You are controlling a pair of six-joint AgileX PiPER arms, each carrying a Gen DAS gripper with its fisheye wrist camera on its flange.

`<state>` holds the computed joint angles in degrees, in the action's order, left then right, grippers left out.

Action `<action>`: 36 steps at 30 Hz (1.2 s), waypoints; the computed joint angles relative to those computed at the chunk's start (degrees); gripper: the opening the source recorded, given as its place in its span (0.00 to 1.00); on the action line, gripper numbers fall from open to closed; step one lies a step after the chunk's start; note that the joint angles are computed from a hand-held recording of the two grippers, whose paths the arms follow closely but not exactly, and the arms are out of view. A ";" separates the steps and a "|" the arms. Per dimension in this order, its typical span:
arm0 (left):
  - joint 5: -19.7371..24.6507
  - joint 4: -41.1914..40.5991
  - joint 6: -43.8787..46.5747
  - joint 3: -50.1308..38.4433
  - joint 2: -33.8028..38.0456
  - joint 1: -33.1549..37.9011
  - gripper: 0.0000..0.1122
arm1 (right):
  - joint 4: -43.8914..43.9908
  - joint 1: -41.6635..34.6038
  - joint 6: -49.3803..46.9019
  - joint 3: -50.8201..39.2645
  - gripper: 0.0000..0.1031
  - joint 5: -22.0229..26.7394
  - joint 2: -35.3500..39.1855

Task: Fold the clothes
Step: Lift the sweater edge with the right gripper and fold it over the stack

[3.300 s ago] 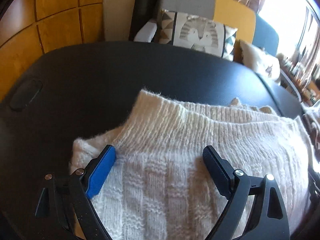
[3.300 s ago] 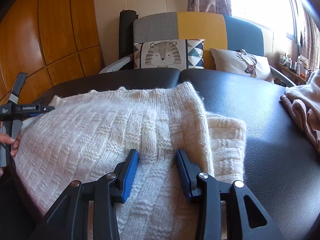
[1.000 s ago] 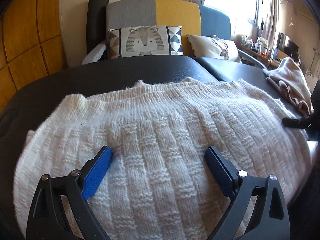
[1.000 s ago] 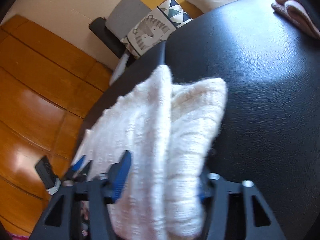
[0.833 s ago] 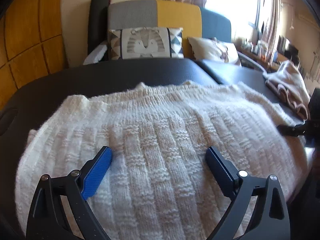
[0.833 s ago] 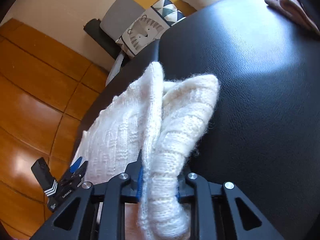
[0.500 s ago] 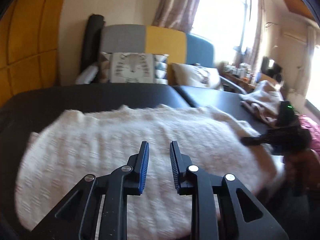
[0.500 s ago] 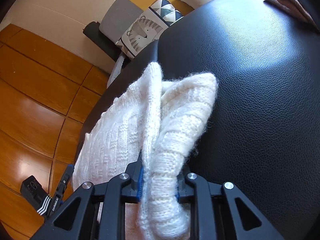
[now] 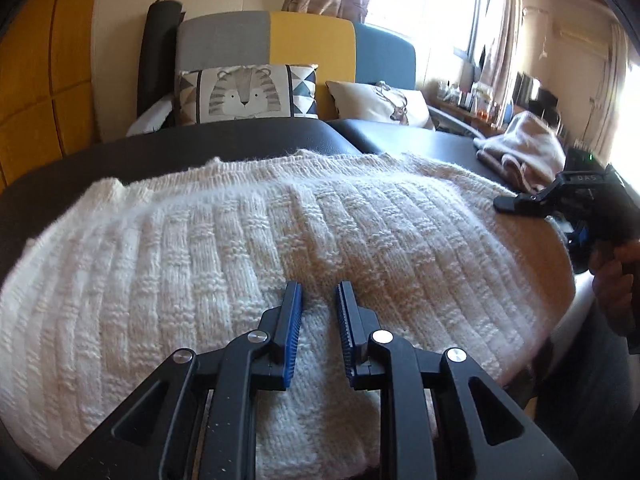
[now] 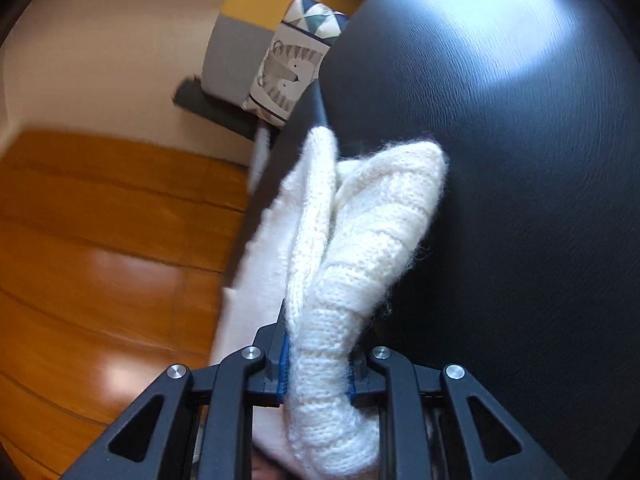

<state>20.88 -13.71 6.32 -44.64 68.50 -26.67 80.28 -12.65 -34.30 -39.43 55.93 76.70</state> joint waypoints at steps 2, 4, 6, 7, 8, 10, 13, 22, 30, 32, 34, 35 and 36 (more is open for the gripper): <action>-0.34 -0.61 0.64 0.58 -0.49 0.02 0.18 | 4.01 -0.99 -1.18 0.72 0.18 3.07 0.40; -0.38 -2.46 2.39 0.97 -0.83 0.38 0.18 | 5.23 -0.34 -0.04 -0.16 0.18 4.22 0.04; 0.51 -9.32 8.76 1.06 -1.32 2.27 0.18 | 4.36 1.39 2.89 -2.47 0.18 3.72 -0.83; 1.24 -13.43 12.59 1.02 -1.65 3.56 0.18 | 3.94 2.39 4.43 -3.72 0.17 3.23 -1.27; 1.90 -16.81 15.83 1.13 -2.30 4.74 0.18 | 3.54 3.29 6.00 -4.87 0.17 2.73 -1.56; 1.62 -17.08 16.37 1.30 -3.36 5.34 0.18 | 3.61 5.13 8.79 -7.10 0.17 2.04 -1.68; 1.38 -16.57 16.85 1.68 -4.46 6.55 0.18 | 7.05 8.87 10.92 -10.34 0.17 1.60 -0.40; 13.48 -45.96 44.68 4.93 -7.15 24.33 0.18 | 9.46 27.16 18.37 -31.18 0.17 -5.15 11.96; 26.56 -52.95 50.21 6.99 -5.38 46.02 0.25 | 0.32 43.36 31.67 -55.97 0.17 -14.10 33.08; 30.18 -56.24 52.04 7.85 -2.10 50.64 0.25 | -2.36 46.21 35.92 -62.72 0.17 -14.29 39.43; 32.57 -59.61 54.45 9.17 -0.40 53.66 0.25 | -6.47 48.39 41.09 -70.09 0.17 -13.53 45.42; 32.28 -60.56 55.29 9.86 -0.61 53.83 0.25 | -9.05 49.20 43.97 -73.89 0.17 -13.08 47.99; 31.10 -61.00 55.97 10.46 -1.16 53.17 0.25 | -11.61 50.03 46.67 -77.65 0.17 -12.76 50.43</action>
